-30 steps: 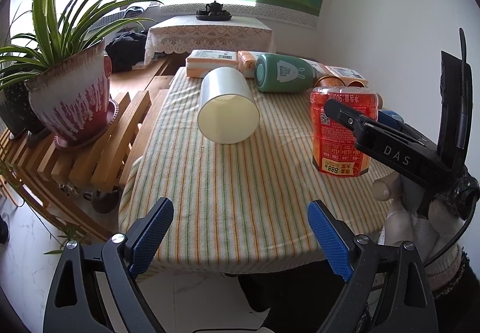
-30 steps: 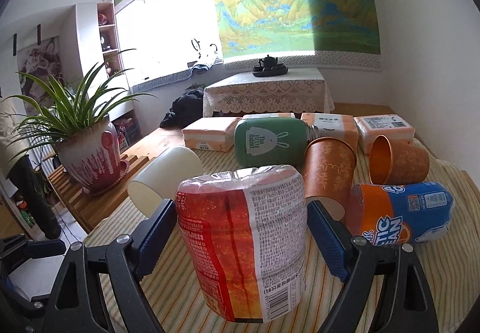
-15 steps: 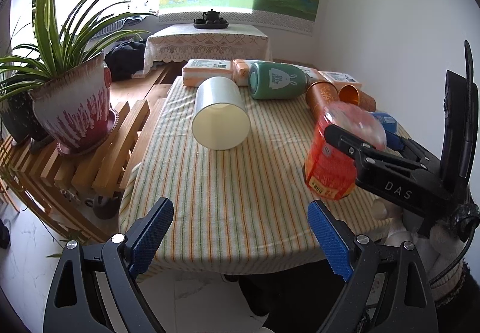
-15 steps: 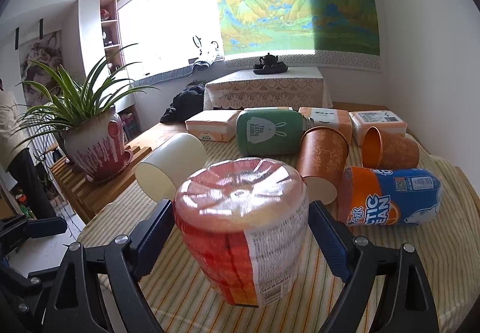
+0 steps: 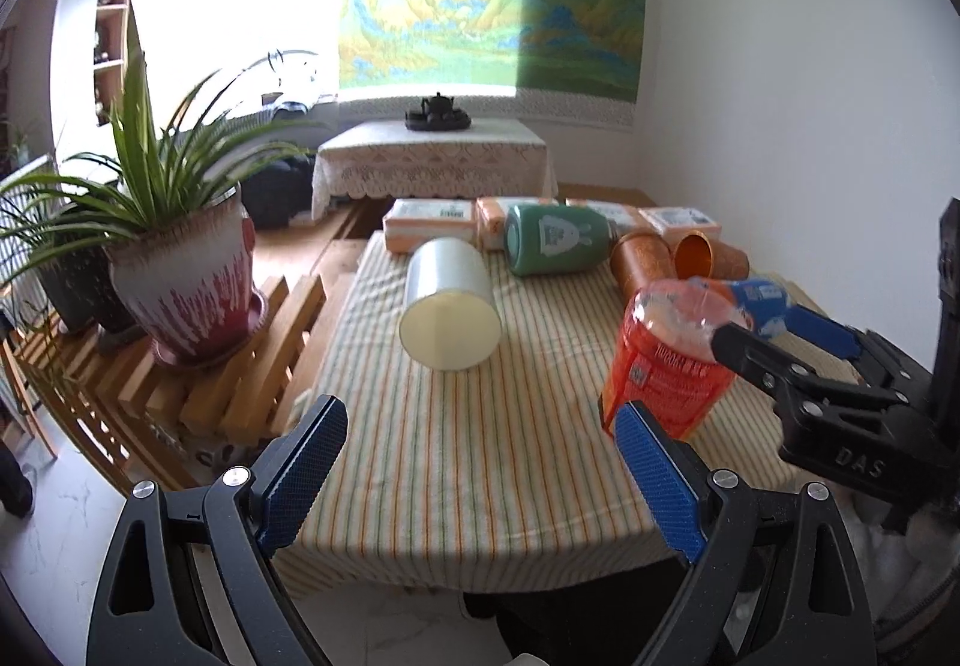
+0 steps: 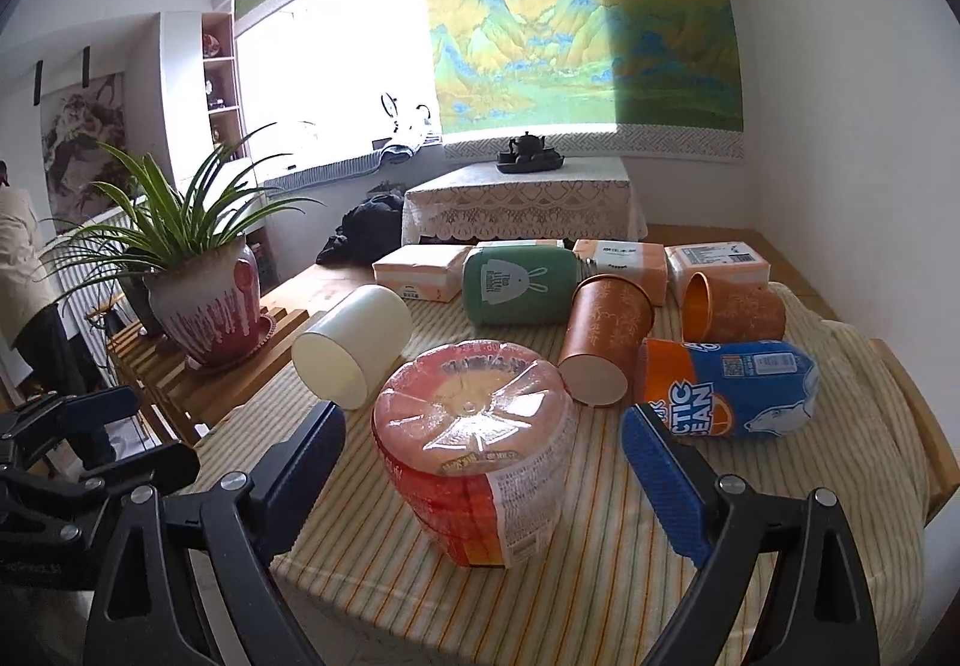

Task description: Flip cup upside down

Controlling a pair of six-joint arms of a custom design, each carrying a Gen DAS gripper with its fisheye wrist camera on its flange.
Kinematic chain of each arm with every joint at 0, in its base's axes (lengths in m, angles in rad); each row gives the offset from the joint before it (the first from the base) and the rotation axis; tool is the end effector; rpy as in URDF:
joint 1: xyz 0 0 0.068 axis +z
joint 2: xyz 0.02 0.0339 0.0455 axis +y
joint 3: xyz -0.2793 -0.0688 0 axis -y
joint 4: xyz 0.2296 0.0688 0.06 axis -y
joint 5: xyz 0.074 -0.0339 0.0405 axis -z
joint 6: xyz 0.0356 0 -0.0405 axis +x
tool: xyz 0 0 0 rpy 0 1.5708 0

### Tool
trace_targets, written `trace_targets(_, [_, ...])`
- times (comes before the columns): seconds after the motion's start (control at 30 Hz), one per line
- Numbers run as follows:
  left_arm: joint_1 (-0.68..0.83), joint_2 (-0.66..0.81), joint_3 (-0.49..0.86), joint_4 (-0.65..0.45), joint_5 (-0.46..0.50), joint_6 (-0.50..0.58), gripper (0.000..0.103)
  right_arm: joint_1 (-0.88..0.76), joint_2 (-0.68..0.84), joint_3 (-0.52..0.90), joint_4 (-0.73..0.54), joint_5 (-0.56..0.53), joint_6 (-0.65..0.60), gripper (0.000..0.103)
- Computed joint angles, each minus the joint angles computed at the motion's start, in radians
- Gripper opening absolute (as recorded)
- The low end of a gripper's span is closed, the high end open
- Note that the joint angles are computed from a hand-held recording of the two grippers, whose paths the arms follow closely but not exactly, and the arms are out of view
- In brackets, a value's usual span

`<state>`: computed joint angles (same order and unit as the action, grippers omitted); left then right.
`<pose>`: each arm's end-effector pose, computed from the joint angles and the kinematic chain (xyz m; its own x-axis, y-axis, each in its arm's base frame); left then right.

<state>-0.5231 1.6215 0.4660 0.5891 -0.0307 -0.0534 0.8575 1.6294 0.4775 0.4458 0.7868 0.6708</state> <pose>0.2380 -0.1360 0.1478 -0.4896 0.2208 -0.8435 0.4514 0.8919 -0.0286 0.1892 0.1801 0.1426 -0.4454 0.1561 -0.8816 0.1218 0.9861 0.1131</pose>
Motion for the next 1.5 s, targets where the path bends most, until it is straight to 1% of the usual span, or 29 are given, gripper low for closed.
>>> trace_targets(0.07, [-0.015,-0.014,-0.015,0.04,-0.021,-0.003,0.093,0.036,-0.041,-0.008,-0.063,0.056,0.04,0.091])
trace_targets(0.17, [-0.035,-0.034,-0.04,0.101,-0.054,-0.009,0.094,0.083,-0.106,-0.036,-0.122,0.127,0.097,0.091])
trace_targets(0.23, [-0.042,-0.049,-0.057,0.143,-0.065,-0.019,0.099,0.116,-0.145,-0.046,-0.179,0.181,0.143,0.091])
trace_targets(0.27, [-0.044,-0.054,-0.066,0.164,-0.068,-0.025,0.102,0.134,-0.163,-0.045,-0.218,0.212,0.171,0.091])
trace_targets(0.33, [-0.053,-0.066,-0.085,0.207,-0.086,-0.031,0.102,0.166,-0.192,-0.042,-0.297,0.277,0.228,0.091])
trace_targets(0.4, [-0.07,-0.068,-0.105,0.263,-0.125,-0.025,0.102,0.196,-0.211,-0.029,-0.386,0.336,0.287,0.091])
trace_targets(0.53, [-0.095,-0.062,-0.13,0.354,-0.181,-0.018,0.102,0.255,-0.217,0.009,-0.6,0.441,0.458,0.092])
trace_targets(0.57, [-0.098,-0.059,-0.133,0.369,-0.185,-0.019,0.102,0.267,-0.212,0.014,-0.639,0.458,0.501,0.094])
trace_targets(0.7, [-0.111,-0.045,-0.147,0.429,-0.206,-0.019,0.102,0.3,-0.188,0.039,-0.791,0.509,0.671,0.1])
trace_targets(0.77, [-0.12,-0.034,-0.152,0.457,-0.222,-0.012,0.102,0.317,-0.154,0.066,-0.919,0.53,0.808,0.101])
trace_targets(0.93, [-0.152,0.005,-0.157,0.511,-0.261,0.001,0.102,0.343,-0.095,0.089,-1.095,0.548,1.038,0.102])
trace_targets(0.97, [-0.158,0.01,-0.156,0.513,-0.264,0.004,0.102,0.343,-0.082,0.091,-1.117,0.546,1.069,0.102])
trace_targets(1.1, [-0.172,0.023,-0.153,0.516,-0.274,0.009,0.102,0.347,-0.07,0.08,-1.114,0.532,1.097,0.102])
trace_targets(1.2, [-0.172,0.029,-0.151,0.514,-0.272,-0.004,0.102,0.354,-0.046,0.094,-1.181,0.534,1.181,0.102])
trace_targets(1.27, [-0.167,0.034,-0.144,0.508,-0.266,-0.006,0.102,0.355,-0.047,0.093,-1.198,0.537,1.201,0.102])
trace_targets(1.4, [-0.16,0.045,-0.134,0.501,-0.261,-0.007,0.102,0.351,-0.059,0.088,-1.188,0.537,1.189,0.102])
trace_targets(1.5, [-0.159,0.048,-0.13,0.499,-0.262,-0.008,0.102,0.344,-0.072,0.078,-1.143,0.535,1.138,0.102])
